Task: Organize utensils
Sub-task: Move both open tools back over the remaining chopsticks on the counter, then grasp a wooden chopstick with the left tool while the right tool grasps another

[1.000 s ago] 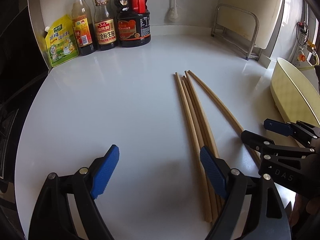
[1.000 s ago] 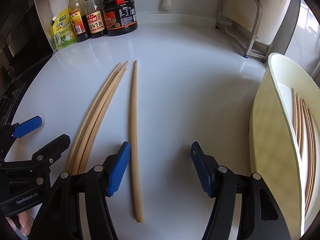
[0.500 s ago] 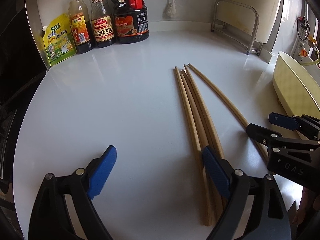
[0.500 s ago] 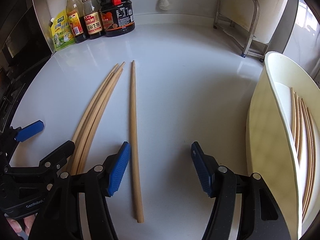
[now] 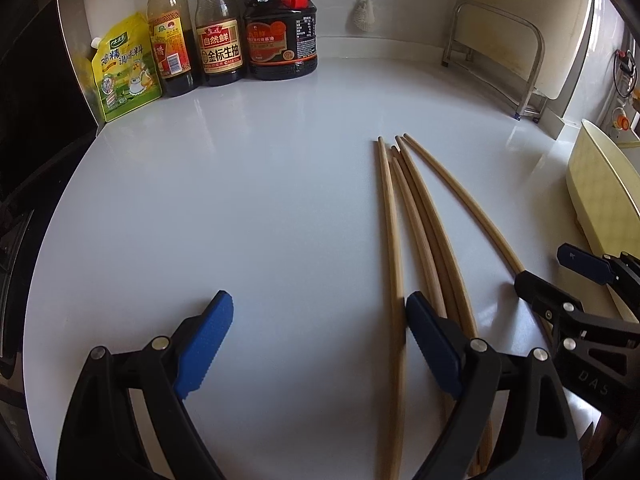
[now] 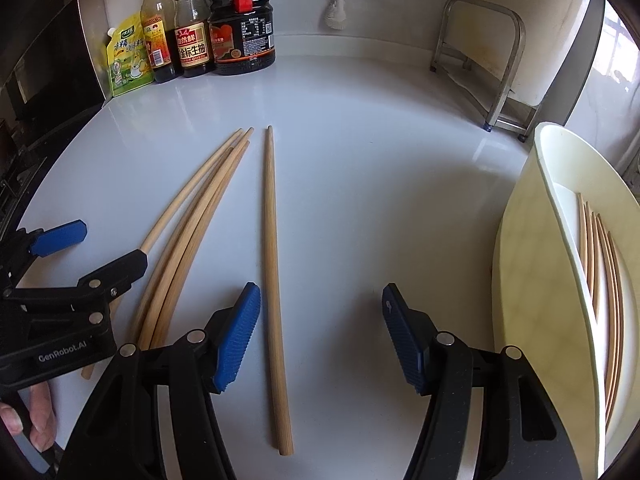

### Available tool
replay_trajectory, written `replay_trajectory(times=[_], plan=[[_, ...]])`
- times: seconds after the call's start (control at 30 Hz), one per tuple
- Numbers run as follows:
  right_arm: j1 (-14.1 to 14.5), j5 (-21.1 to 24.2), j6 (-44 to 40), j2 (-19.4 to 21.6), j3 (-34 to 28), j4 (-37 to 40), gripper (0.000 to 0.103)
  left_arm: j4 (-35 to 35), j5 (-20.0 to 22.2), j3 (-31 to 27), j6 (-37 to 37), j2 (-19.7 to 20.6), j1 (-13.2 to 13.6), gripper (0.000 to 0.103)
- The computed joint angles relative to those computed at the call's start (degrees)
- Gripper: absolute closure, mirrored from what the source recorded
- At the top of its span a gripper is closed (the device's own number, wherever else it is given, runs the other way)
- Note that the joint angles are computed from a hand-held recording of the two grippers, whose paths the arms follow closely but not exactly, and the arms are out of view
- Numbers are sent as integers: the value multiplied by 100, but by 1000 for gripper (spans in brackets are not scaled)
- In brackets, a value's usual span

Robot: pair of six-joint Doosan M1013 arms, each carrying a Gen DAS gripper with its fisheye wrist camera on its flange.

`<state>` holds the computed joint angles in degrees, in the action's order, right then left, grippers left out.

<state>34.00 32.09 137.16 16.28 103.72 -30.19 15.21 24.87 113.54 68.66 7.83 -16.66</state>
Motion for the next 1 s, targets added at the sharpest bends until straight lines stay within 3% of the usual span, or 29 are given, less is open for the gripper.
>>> replay_trajectory(times=[0.2,0.27,0.37,0.43,0.47,0.53,0.73,1.0], plan=[[46,-189,145,40,7,-277,44,-212,-32,-113,241,99,20,17],[51,-299,25,43,15,-241,51,-252,-86,-92,320,80,8,23],[62,-410,-307,35,23,-47,66,-615,-98,-73,836,26,-17,46],[58,-482,-539,28,22,165,91,-844,-87,-65,1127,-2,-30,69],[102,-382,-350,45,2,-91,97,-925,-80,-60,1220,-13,-33,75],[116,-380,-170,48,17,-274,97,-1148,-38,-70,1437,-19,-9,93],[-10,-603,-356,-40,93,308,97,-1875,101,-95,1972,-53,163,96],[22,-912,41,-258,200,151,97,-2243,46,-83,2286,-301,231,96]])
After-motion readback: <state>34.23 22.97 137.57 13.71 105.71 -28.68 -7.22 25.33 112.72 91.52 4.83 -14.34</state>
